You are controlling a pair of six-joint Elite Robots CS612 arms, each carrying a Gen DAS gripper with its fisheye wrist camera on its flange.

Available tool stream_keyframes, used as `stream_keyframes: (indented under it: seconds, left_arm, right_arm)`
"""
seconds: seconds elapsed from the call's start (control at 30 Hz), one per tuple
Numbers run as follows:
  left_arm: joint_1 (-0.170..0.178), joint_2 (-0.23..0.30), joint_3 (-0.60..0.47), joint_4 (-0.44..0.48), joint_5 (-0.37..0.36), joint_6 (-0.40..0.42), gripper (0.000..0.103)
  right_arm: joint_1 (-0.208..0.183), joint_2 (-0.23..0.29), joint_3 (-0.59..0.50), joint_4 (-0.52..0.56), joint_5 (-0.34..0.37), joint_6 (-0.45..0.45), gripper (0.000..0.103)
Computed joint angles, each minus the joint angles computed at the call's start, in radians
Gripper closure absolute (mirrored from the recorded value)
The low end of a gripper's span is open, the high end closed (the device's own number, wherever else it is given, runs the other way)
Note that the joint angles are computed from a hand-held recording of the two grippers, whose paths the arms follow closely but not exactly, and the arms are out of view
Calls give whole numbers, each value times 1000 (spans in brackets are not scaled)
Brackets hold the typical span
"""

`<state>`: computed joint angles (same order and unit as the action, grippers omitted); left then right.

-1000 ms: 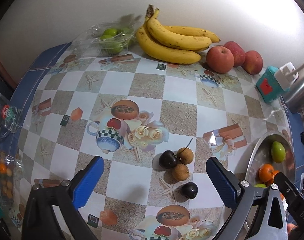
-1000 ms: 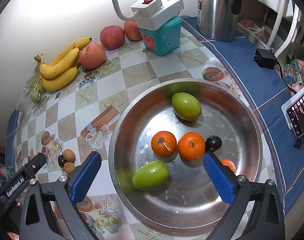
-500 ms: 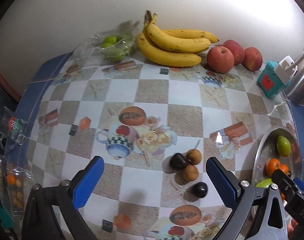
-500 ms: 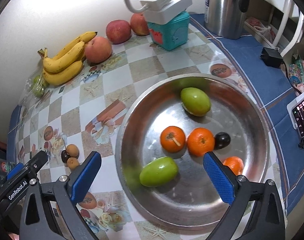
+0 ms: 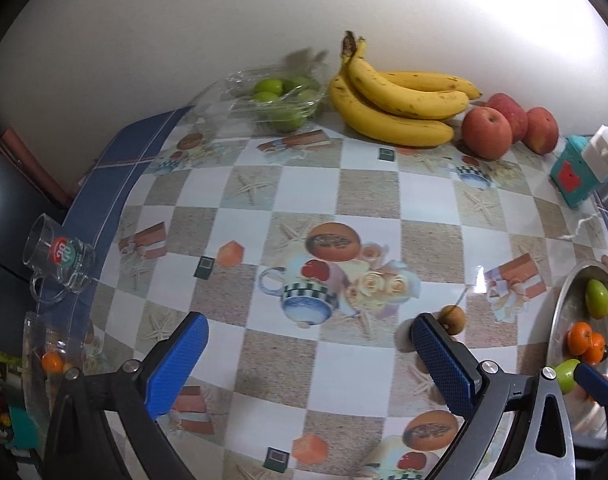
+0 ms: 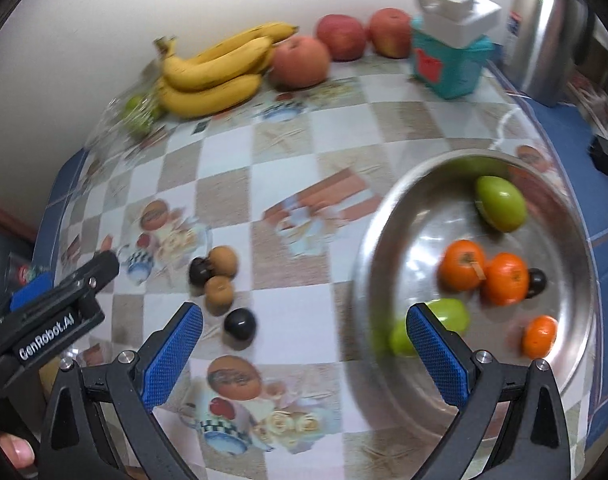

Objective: Organize fruits

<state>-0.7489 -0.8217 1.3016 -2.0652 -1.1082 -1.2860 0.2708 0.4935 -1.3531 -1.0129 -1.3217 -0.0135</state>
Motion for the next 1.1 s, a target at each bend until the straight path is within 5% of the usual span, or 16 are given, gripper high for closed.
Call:
stream_keyframes:
  seconds: [0.5, 1.1]
  left_arm:
    - [17, -18, 55, -27, -62, -51, 0]
    - [33, 2, 69, -93, -149, -51, 0]
  right_arm:
    - [45, 4, 22, 59, -9, -100, 1]
    - [74, 11, 71, 49, -122, -67, 1]
